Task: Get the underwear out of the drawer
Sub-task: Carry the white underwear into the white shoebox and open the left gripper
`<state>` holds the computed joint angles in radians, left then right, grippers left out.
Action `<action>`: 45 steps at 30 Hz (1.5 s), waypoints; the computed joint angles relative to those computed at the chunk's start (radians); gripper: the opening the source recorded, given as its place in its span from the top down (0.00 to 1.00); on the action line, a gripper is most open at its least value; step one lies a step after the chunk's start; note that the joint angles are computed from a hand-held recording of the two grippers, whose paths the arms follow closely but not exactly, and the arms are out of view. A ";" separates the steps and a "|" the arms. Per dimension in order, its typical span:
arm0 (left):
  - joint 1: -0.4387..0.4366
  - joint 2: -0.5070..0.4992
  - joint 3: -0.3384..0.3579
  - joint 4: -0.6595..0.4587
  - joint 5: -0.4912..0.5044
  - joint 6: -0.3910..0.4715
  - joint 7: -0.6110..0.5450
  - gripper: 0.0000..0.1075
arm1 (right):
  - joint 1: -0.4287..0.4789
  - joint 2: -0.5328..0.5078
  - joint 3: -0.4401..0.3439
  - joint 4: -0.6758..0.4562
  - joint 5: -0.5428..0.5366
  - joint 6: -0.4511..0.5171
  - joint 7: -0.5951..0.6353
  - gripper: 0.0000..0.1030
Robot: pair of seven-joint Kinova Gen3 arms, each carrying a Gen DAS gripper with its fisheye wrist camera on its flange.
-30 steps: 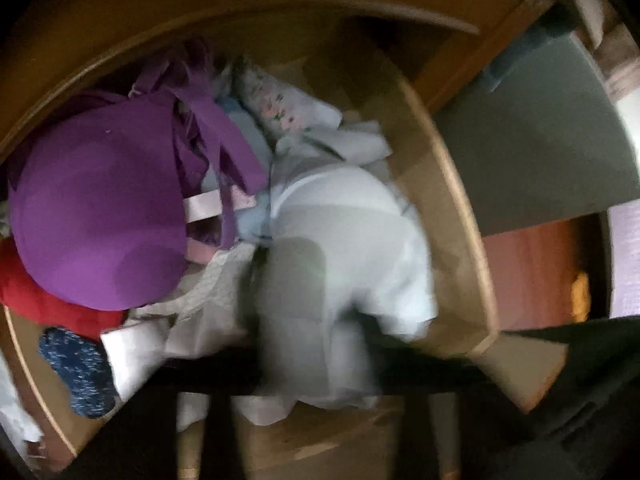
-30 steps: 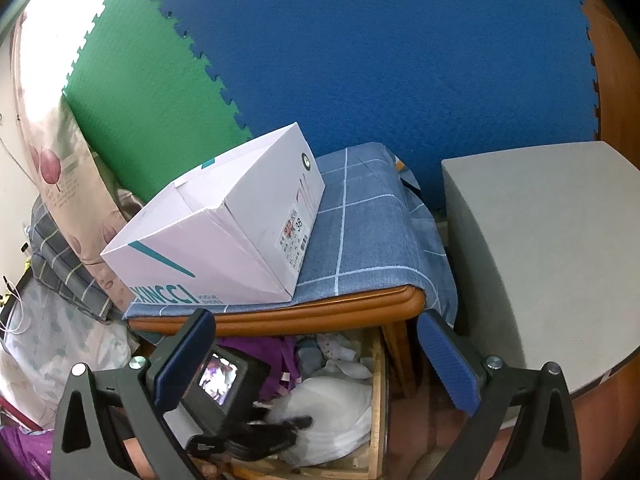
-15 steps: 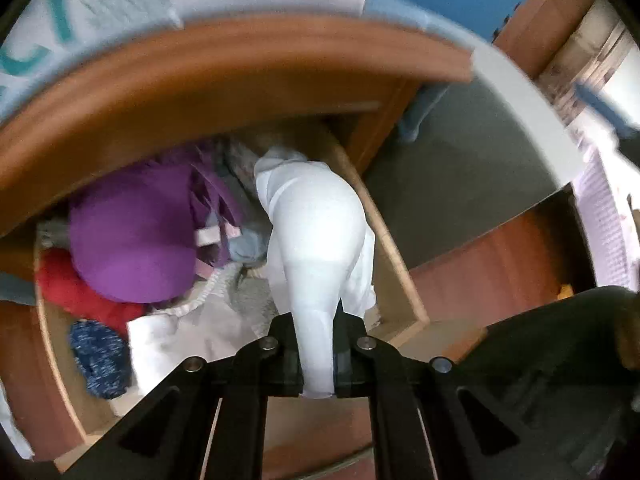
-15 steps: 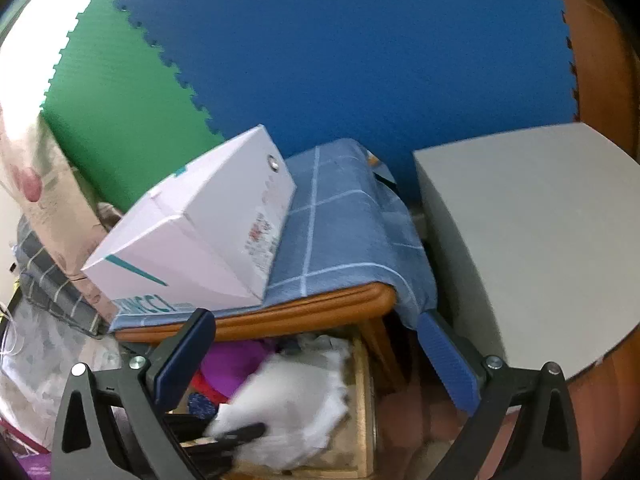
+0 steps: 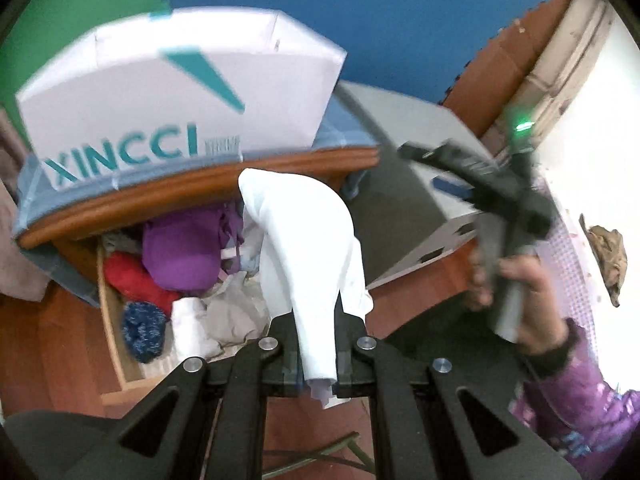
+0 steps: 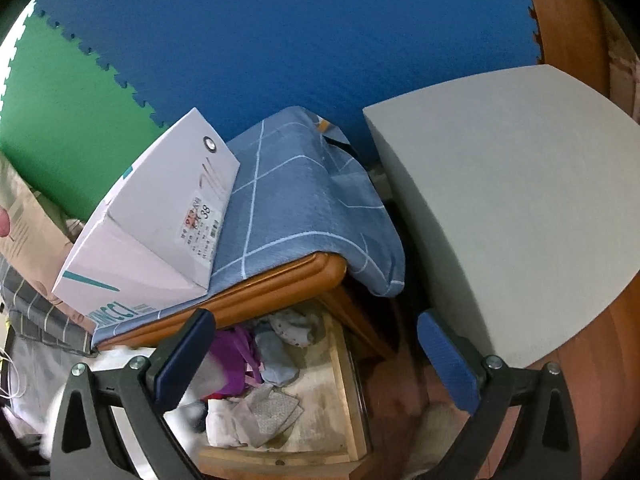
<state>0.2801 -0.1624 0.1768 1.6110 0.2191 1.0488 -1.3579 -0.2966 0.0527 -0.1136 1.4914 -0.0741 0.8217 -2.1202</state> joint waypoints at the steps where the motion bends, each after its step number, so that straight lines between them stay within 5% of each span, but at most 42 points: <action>1: 0.044 -0.014 -0.046 -0.034 -0.007 0.041 0.006 0.94 | -0.003 0.001 -0.001 -0.002 0.007 0.002 -0.005 0.00; 3: 0.106 -0.030 -0.126 -0.108 -0.006 0.122 0.007 0.94 | -0.007 0.005 -0.003 -0.007 0.014 0.007 -0.008 0.00; 7: 0.087 -0.062 -0.263 -0.290 0.070 0.235 -0.097 0.94 | -0.017 0.012 -0.006 -0.019 0.030 0.016 -0.013 0.00; 11: 0.004 -0.018 -0.239 -0.476 0.082 0.256 -0.117 0.94 | -0.018 0.011 -0.004 -0.017 0.028 0.013 -0.010 0.00; 16: -0.154 0.111 -0.110 -0.707 0.015 0.252 -0.116 0.94 | -0.009 0.006 -0.001 -0.006 0.004 0.002 -0.002 0.00; 24: -0.126 0.466 -0.117 -1.068 -0.177 0.349 -0.066 0.94 | 0.003 0.011 0.000 -0.009 -0.040 0.003 0.049 0.00; 31: -0.093 0.565 -0.271 -1.033 -0.138 0.351 -0.081 0.94 | 0.015 0.018 0.003 -0.014 -0.080 0.011 0.080 0.00; 35: -0.127 0.574 -0.236 -0.987 -0.192 0.335 -0.047 0.93 | 0.009 0.030 -0.001 -0.027 -0.078 0.023 0.092 0.00; 38: -0.125 0.562 -0.207 -0.944 -0.292 0.315 -0.019 0.79 | 0.005 0.037 -0.001 -0.037 -0.075 0.033 0.094 0.00; 42: 0.032 0.545 -0.357 -0.886 -0.451 0.279 -0.002 0.18 | -0.001 0.045 -0.002 -0.046 -0.069 0.042 0.091 0.00; 45: 0.151 0.477 -0.427 -0.760 -0.562 0.176 0.025 0.14 | -0.013 0.051 -0.006 -0.056 -0.047 0.053 0.086 0.00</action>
